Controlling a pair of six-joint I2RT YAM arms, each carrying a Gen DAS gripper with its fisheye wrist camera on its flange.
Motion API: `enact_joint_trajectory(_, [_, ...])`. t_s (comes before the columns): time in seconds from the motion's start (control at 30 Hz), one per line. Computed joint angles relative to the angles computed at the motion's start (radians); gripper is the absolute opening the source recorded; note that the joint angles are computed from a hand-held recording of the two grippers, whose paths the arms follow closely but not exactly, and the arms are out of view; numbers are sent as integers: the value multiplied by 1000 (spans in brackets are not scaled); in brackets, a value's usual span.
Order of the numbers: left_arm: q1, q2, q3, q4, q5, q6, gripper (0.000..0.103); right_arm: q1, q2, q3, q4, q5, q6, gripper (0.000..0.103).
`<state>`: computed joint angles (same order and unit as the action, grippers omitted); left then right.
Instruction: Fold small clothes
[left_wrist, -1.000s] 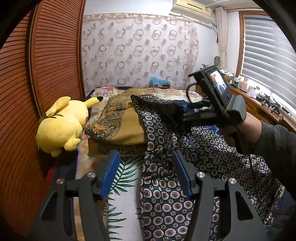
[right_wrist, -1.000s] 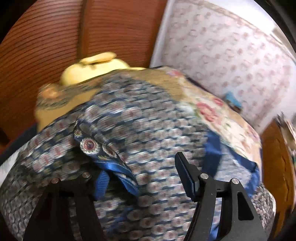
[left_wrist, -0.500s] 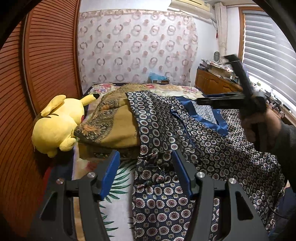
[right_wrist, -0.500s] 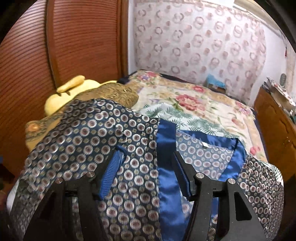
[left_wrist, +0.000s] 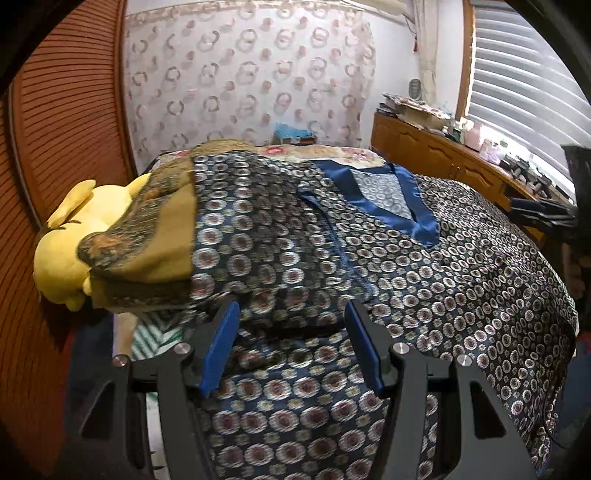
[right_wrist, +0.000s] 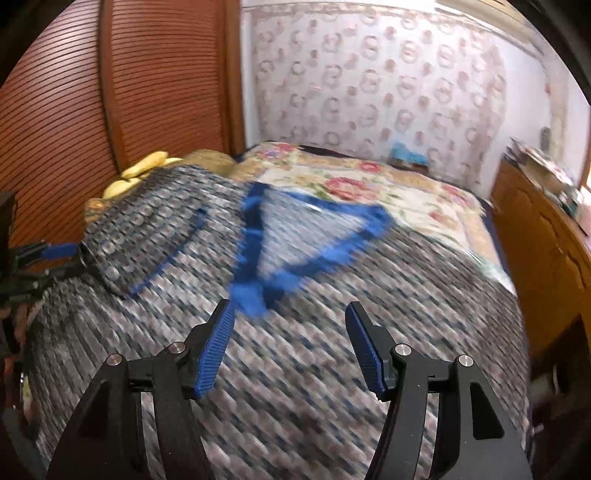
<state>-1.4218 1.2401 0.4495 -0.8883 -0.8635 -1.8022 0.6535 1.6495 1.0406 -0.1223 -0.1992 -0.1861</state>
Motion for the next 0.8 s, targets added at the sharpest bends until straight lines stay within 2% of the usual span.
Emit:
enact_joint_trajectory(0.17, [88, 32, 25, 139, -1, 188, 58, -168, -96, -132, 26, -10, -41, 64])
enact_joint_trajectory(0.33, [138, 77, 49, 228, -2, 291, 58, -354, -114, -195, 42, -63, -64, 64])
enact_joint_trajectory(0.6, [247, 142, 70, 417, 70, 518, 58, -514, -72, -192, 62, -90, -106, 64])
enact_joint_trajectory(0.8, [306, 182, 80, 510, 124, 624, 58, -572, -8, -160, 54, -107, -106, 64])
